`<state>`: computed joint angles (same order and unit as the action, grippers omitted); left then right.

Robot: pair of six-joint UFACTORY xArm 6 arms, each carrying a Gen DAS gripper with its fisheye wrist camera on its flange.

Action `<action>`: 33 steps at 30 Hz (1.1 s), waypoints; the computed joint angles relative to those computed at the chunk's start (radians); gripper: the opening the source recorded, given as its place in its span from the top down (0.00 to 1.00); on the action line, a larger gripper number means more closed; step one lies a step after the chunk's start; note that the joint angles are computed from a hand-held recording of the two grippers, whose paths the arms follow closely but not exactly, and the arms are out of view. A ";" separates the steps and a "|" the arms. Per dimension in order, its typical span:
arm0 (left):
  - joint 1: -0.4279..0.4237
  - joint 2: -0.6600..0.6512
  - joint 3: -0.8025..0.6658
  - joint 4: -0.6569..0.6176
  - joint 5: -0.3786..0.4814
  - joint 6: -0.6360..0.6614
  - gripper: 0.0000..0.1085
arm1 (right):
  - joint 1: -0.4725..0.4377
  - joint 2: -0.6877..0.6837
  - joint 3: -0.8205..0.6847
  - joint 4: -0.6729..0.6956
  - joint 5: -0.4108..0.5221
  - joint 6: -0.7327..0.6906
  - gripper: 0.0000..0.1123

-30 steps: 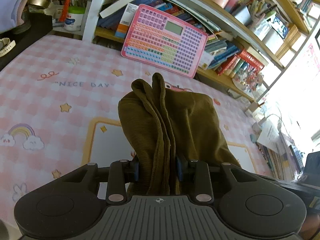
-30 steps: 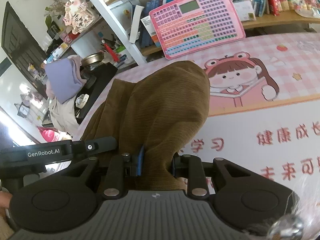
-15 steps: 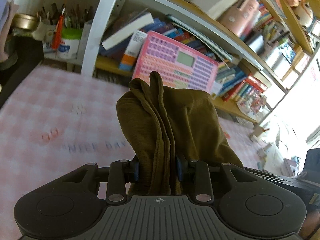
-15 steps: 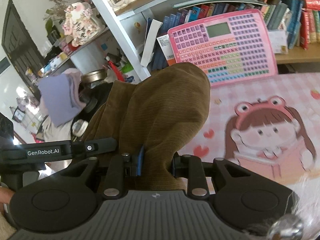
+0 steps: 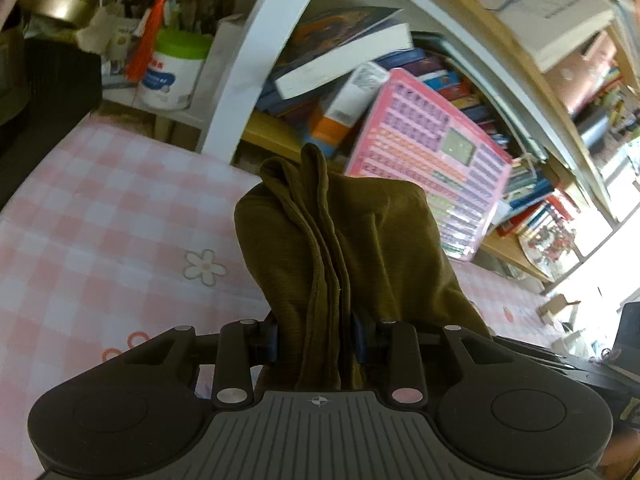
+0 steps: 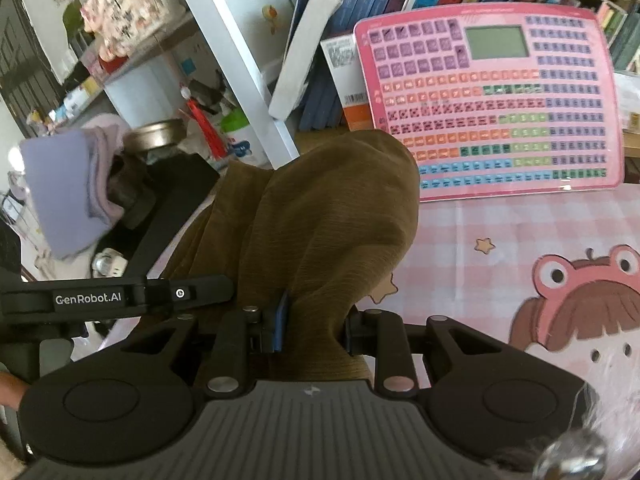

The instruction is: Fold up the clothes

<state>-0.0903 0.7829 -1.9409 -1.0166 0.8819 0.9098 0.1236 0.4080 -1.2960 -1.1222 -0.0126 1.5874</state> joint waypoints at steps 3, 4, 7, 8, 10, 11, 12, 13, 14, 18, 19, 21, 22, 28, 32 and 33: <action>-0.003 0.068 -0.090 0.032 0.014 -0.046 0.72 | 0.003 0.043 -0.030 0.088 0.009 -0.082 0.79; -0.004 0.086 -0.115 0.039 0.022 -0.054 0.72 | 0.002 0.053 -0.037 0.104 0.013 -0.091 0.79; -0.006 0.137 -0.189 0.053 0.050 -0.071 0.72 | -0.003 0.067 -0.043 0.131 0.020 -0.110 0.79; -0.007 0.154 -0.214 0.056 0.061 -0.078 0.72 | -0.006 0.069 -0.044 0.130 0.021 -0.110 0.79; -0.008 0.188 -0.265 0.064 0.080 -0.095 0.72 | -0.012 0.077 -0.051 0.107 0.022 -0.092 0.79; -0.009 0.206 -0.290 0.072 0.086 -0.105 0.72 | -0.015 0.082 -0.055 0.095 0.023 -0.084 0.78; -0.011 0.227 -0.319 0.082 0.092 -0.115 0.71 | -0.018 0.091 -0.062 0.083 0.025 -0.073 0.78; -0.012 0.251 -0.352 0.103 0.098 -0.137 0.71 | -0.020 0.101 -0.067 0.085 0.029 -0.071 0.77; -0.014 0.277 -0.390 0.125 0.106 -0.161 0.71 | -0.020 0.109 -0.066 0.112 0.034 -0.085 0.76; -0.015 0.336 -0.472 0.179 0.122 -0.225 0.62 | -0.029 0.119 -0.074 0.018 0.066 0.051 0.55; -0.014 0.328 -0.460 0.179 0.114 -0.222 0.58 | -0.032 0.117 -0.076 -0.031 0.075 0.110 0.52; -0.013 0.283 -0.394 0.170 0.075 -0.193 0.53 | -0.032 0.101 -0.066 -0.085 0.096 0.172 0.47; -0.013 0.250 -0.342 0.159 0.044 -0.171 0.51 | -0.029 0.089 -0.058 -0.101 0.112 0.191 0.45; -0.001 0.040 -0.027 -0.030 -0.104 0.062 0.36 | 0.032 -0.030 0.027 -0.221 0.269 0.304 0.33; -0.022 -0.093 0.168 -0.100 -0.241 0.210 0.26 | 0.099 -0.103 0.095 -0.238 0.390 0.311 0.23; -0.028 -0.122 0.210 -0.100 -0.270 0.226 0.25 | 0.118 -0.121 0.114 -0.229 0.424 0.309 0.19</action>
